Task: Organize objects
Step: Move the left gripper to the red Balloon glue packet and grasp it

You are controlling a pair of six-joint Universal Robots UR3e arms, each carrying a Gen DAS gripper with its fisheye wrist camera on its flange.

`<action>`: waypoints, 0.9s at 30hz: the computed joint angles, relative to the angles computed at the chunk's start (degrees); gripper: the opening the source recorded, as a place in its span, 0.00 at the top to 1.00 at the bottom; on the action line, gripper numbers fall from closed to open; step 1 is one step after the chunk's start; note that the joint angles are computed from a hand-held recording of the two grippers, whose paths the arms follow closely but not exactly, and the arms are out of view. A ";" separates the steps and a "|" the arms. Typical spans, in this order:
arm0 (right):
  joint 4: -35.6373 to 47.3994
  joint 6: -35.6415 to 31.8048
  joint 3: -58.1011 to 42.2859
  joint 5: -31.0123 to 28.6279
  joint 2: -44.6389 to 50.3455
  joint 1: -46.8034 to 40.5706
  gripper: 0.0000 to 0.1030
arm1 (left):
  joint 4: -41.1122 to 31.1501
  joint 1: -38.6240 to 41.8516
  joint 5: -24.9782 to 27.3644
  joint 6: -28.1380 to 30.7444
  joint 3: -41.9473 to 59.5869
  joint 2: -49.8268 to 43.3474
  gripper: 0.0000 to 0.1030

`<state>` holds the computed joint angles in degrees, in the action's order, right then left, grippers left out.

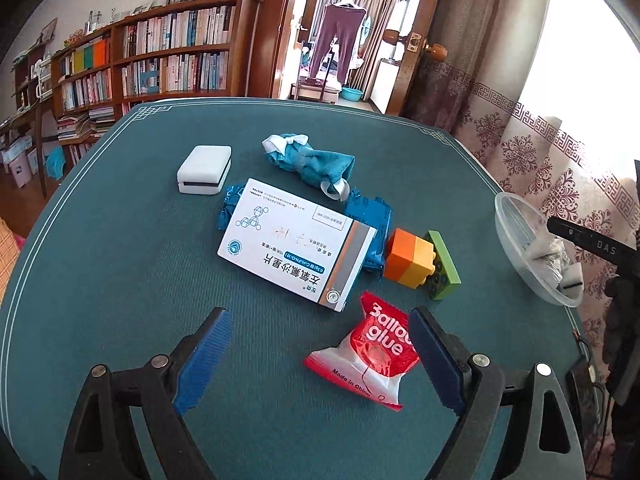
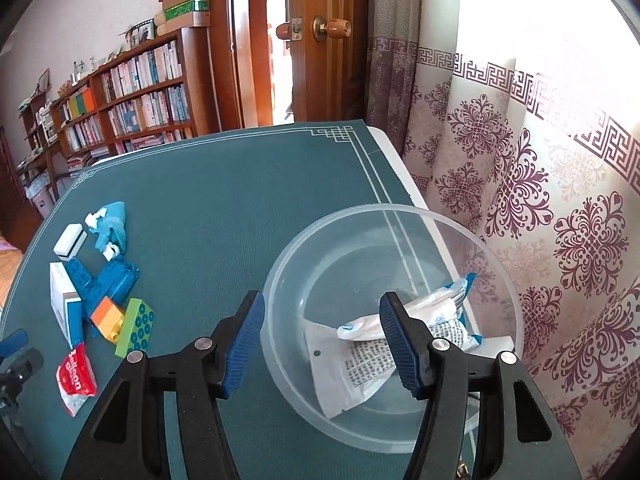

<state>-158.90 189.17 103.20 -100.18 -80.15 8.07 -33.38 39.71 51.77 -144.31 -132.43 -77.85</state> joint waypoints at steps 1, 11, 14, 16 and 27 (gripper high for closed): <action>0.16 -0.09 -0.13 0.13 -0.16 0.93 0.40 | -0.19 -0.21 -0.12 0.35 -0.05 -0.13 0.11; 3.87 1.55 -2.99 5.96 2.13 6.96 0.40 | 4.28 -4.63 1.39 2.51 -1.45 -4.05 0.11; 4.24 1.50 -4.88 5.89 4.32 8.65 0.40 | 5.14 -5.49 1.63 3.28 -1.60 -5.31 0.15; 4.55 1.78 -6.16 6.58 5.81 9.27 0.40 | 5.05 -5.86 1.25 3.94 -1.47 -5.86 0.16; 6.92 1.34 -16.56 10.41 16.95 11.74 0.43 | 4.86 -5.80 -0.95 7.37 -2.39 -6.04 0.30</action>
